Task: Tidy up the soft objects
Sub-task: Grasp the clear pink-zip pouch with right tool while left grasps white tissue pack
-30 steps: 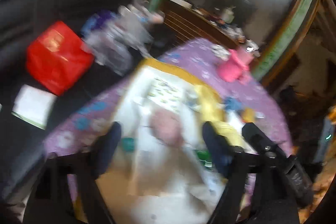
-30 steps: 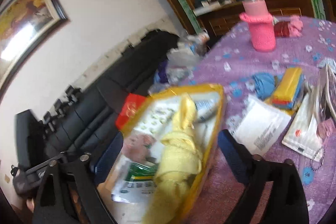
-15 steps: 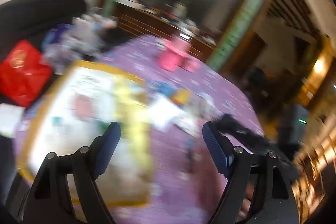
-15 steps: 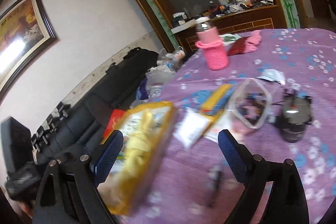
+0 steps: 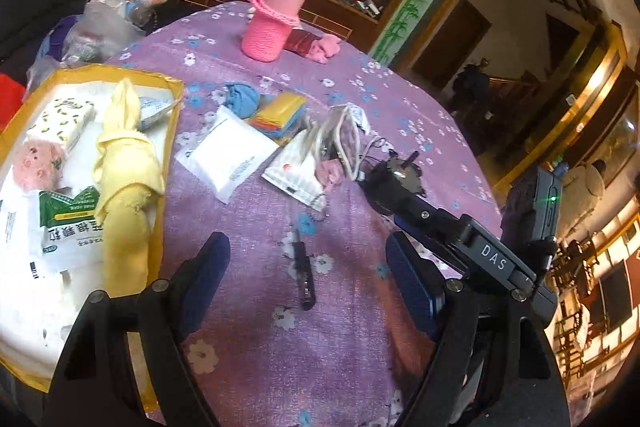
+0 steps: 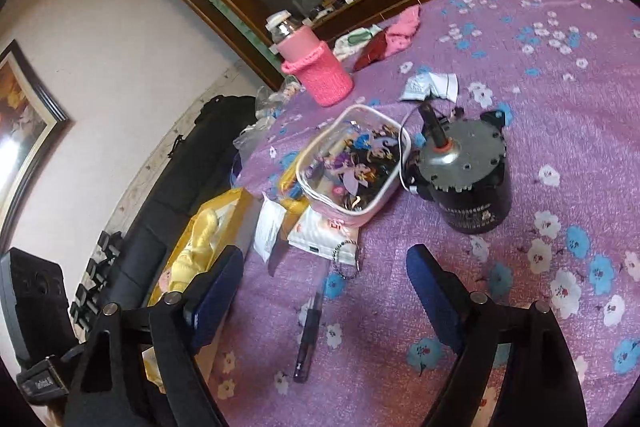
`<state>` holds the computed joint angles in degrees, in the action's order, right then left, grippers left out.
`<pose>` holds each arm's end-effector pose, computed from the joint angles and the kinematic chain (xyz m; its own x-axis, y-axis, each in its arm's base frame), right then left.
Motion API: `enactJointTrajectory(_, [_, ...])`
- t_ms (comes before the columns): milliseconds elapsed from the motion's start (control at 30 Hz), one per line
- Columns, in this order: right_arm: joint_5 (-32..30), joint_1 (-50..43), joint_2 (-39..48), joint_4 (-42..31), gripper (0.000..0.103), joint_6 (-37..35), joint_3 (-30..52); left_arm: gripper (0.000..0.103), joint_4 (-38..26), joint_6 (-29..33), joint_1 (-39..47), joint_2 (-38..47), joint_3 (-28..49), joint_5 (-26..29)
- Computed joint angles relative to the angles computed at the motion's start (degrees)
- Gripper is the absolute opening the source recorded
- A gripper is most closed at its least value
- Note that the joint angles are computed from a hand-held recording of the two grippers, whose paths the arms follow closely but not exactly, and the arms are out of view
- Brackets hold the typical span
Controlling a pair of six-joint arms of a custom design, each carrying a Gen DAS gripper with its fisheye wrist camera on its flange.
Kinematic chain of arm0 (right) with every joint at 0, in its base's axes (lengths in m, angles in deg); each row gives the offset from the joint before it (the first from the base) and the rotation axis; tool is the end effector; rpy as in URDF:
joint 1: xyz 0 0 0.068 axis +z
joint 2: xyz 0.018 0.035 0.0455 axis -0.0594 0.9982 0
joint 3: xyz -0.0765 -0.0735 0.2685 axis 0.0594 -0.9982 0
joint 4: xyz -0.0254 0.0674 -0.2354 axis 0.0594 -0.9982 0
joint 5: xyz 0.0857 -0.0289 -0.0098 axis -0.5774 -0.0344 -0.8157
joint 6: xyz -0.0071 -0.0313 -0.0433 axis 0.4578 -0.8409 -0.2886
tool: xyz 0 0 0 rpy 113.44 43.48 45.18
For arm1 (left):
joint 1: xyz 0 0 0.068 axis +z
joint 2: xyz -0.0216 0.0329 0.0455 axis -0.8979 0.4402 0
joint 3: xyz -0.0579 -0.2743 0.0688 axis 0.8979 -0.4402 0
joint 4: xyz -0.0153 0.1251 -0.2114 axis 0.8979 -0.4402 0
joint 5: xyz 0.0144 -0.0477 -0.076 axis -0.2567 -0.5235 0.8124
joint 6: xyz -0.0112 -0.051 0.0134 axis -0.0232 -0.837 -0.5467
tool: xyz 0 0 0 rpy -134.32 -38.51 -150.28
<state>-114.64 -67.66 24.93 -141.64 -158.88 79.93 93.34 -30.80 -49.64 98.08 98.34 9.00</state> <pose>0.1087 -0.1590 0.1582 -0.7480 0.2257 -0.6242 -0.2826 0.7426 0.6072 0.2945 0.0567 0.0807 -0.7537 -0.2361 -0.6133 0.0487 0.9106 -0.4104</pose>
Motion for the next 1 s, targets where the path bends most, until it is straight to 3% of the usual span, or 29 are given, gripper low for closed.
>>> enactJointTrajectory(133, [-0.6, 4.1, -1.5, 3.2, 0.085, 6.5, -0.5, 0.08, 2.3, -0.1, 0.8, 1.4, -0.9, 0.3])
enactJointTrajectory(333, [-2.8, 5.5, -2.6, 3.6, 0.085, 8.2, -1.5, 0.08, 2.7, 0.2, 2.4, 1.9, -1.2, 2.5])
enactJointTrajectory(400, [-1.6, 9.5, -5.2, 6.8, 0.085, 18.9, -1.5, 0.08, 3.3, 0.9, 3.1, 1.6, -1.7, 2.0])
enactJointTrajectory(600, [1.7, 24.8, -13.1, 30.6, 0.085, 59.9, -4.7, 0.08, 3.9, 1.7, 7.4, 2.2, -2.6, 6.8])
enactJointTrajectory(667, [5.5, 29.2, -13.2, 36.5, 0.085, 69.8, -5.2, 0.08, 3.8, 2.3, 8.5, 2.0, -2.9, 7.7])
enactJointTrajectory(833, [8.4, 35.4, -12.3, 45.7, 0.086, 83.8, -6.0, 0.08, 3.0, 4.2, 11.2, 1.8, -3.6, 10.3])
enactJointTrajectory(867, [10.0, 36.6, -12.8, 47.9, 0.081, 84.7, -6.4, 0.08, 2.6, 4.7, 11.4, 1.9, -3.4, 10.3])
enactJointTrajectory(900, [11.8, 37.3, -13.3, 49.0, 0.067, 84.8, -6.7, 0.08, 2.2, 5.1, 11.6, 2.0, -3.3, 10.4])
enactJointTrajectory(1000, [10.9, 36.8, -13.5, 48.9, 0.064, 84.1, -7.4, 0.08, 2.1, 5.5, 12.5, 2.0, -3.8, 11.2])
